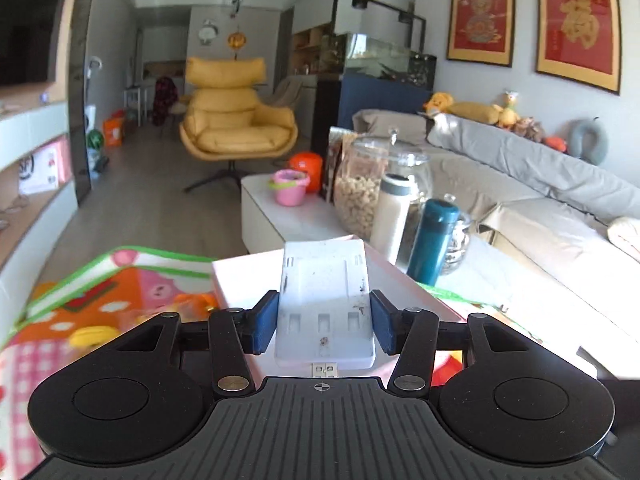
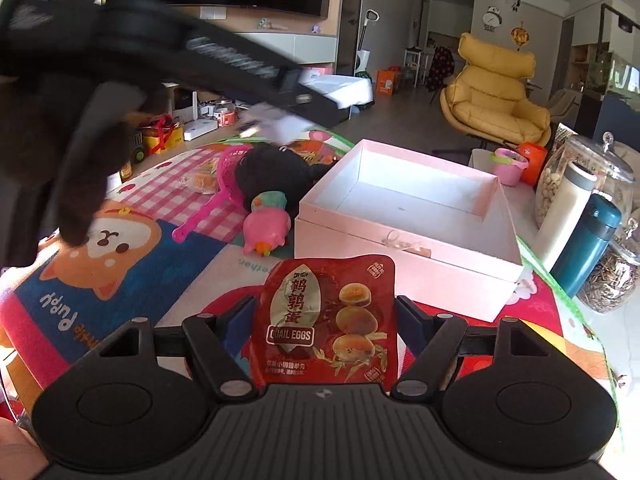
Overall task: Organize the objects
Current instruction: 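Drop the power strip into the pink box with the left tool while the right tool drops the bag in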
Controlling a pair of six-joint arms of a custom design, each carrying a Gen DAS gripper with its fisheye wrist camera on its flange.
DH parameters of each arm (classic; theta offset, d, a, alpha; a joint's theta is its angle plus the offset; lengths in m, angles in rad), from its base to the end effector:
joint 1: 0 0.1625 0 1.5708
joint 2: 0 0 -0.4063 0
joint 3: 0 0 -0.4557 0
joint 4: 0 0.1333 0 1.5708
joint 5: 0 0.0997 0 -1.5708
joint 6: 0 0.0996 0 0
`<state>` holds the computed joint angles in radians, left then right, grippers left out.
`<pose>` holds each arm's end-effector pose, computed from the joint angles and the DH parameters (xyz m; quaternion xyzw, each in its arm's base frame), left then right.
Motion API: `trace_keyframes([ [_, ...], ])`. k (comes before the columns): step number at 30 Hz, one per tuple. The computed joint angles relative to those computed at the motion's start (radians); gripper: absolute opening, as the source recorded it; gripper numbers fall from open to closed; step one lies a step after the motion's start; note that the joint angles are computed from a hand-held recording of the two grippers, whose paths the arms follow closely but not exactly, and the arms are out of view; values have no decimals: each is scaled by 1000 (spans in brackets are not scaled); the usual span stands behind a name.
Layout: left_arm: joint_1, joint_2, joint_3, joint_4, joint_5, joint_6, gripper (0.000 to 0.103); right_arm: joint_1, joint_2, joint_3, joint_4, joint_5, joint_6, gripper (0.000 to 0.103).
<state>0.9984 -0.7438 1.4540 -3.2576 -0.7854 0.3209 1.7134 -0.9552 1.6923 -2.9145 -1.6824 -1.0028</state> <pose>-0.2397 -0.7481 0.1837 0.1905 0.8134 -0.4724 0.2809 0.2219 -0.6858 0.1634 0.5024 -0.8099 0.2489 0.1727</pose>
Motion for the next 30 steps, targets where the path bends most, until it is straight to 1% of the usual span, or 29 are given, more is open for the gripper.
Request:
trace_keyframes([
  [1,13,46,-56,3,30,-2,51,0,2,-2,-11,-7,5,74],
  [2,21,77,-91,-3,52,2,51,0,3,-2,-25,-15,8,74],
  [3,26,84,-94,-16,47,0,51,-2,3,-2,-40,-22,12,74],
  [5,33,55,-38,-82,-18,-12,51,-8,0,-7,-62,-18,27,74],
  [6,32,39,-6,-113,-34,-6,51,-10,1,-20,-62,-14,40,74],
  [9,14,-28,124,-210,-25,64,51,-3,38,-94,-76,-15,71,74],
  [11,5,-84,216,-212,-19,63,51,9,90,-170,-95,-15,72,74],
  [13,-3,-130,291,-181,11,15,51,21,157,-268,-89,-1,81,75],
  [14,-7,-146,319,-162,38,-11,51,27,195,-320,-84,4,95,75],
  [15,-10,-158,341,-149,72,-29,51,36,238,-377,-81,-18,111,83],
  [16,-13,-165,358,-143,108,-41,51,48,277,-428,-78,-58,128,88],
  [17,-17,-172,375,-140,146,-52,51,57,308,-463,-81,-82,141,92],
  [18,-18,-179,386,-134,171,-71,51,60,324,-476,-80,-83,150,93],
  [19,-16,-195,403,-122,182,-105,51,61,332,-477,-75,-79,157,94],
  [20,-12,-212,415,-107,176,-147,51,60,334,-467,-78,-73,165,98],
  [22,0,-240,433,-89,143,-219,51,58,327,-420,-105,-71,151,100],
  [23,7,-242,426,-83,123,-241,51,56,322,-390,-136,-78,124,100],
  [25,18,-234,406,-84,86,-273,51,52,307,-311,-241,-95,57,100],
  [27,34,-211,365,-80,47,-321,51,44,293,-252,-313,-103,1,100],
  [28,41,-189,336,-80,44,-341,51,39,279,-221,-335,-101,-22,100],
  [30,50,-132,264,-83,87,-333,51,29,253,-168,-373,-89,-59,101],
])
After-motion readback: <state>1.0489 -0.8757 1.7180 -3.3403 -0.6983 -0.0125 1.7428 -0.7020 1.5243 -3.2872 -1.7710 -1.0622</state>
